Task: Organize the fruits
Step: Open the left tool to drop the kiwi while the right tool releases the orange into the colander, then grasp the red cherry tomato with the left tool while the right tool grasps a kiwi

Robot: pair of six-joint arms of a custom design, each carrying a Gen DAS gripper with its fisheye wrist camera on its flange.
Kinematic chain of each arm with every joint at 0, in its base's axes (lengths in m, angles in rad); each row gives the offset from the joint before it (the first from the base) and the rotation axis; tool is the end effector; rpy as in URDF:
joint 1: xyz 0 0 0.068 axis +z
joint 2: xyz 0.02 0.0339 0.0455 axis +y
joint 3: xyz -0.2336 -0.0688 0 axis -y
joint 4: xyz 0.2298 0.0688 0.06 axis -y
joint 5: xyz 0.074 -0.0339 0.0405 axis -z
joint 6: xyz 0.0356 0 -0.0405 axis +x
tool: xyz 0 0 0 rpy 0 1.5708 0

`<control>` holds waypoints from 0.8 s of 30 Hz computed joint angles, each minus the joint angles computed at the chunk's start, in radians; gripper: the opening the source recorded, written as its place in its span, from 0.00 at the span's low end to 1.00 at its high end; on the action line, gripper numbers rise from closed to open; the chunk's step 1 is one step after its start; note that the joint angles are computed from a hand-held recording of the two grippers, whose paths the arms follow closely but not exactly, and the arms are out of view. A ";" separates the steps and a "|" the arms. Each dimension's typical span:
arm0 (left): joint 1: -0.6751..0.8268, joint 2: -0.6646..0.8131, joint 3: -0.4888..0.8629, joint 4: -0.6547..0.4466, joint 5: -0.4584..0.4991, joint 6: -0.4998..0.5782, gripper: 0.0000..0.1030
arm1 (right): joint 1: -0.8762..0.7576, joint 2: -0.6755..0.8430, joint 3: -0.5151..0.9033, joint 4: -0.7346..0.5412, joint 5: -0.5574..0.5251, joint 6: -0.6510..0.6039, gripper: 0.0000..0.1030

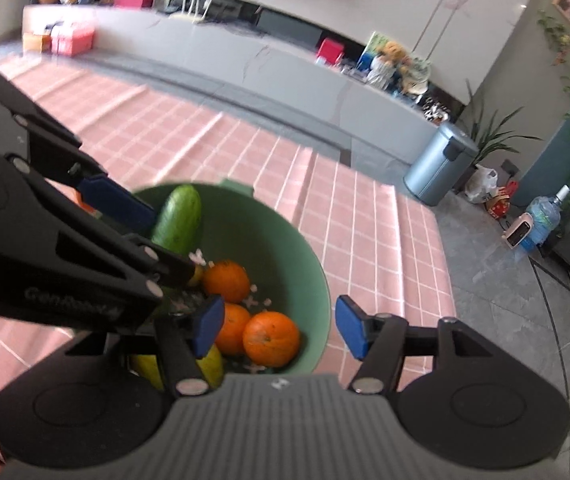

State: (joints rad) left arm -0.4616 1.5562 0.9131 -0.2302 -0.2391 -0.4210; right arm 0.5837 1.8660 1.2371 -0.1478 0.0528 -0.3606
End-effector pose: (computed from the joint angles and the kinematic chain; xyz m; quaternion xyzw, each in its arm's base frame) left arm 0.2779 -0.1288 0.1741 -0.0218 0.9337 -0.0436 0.3547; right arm 0.3241 0.2118 0.1735 -0.4102 0.8257 0.0188 0.3869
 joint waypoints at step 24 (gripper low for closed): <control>0.151 -0.701 -0.500 -0.162 -0.020 0.028 0.53 | 0.351 -0.236 -0.375 0.234 0.128 0.551 0.56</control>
State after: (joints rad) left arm -0.3110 0.8550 0.4135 -0.3925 -0.2586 -0.3929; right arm 0.9351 1.6302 0.8617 0.0861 0.1803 0.1901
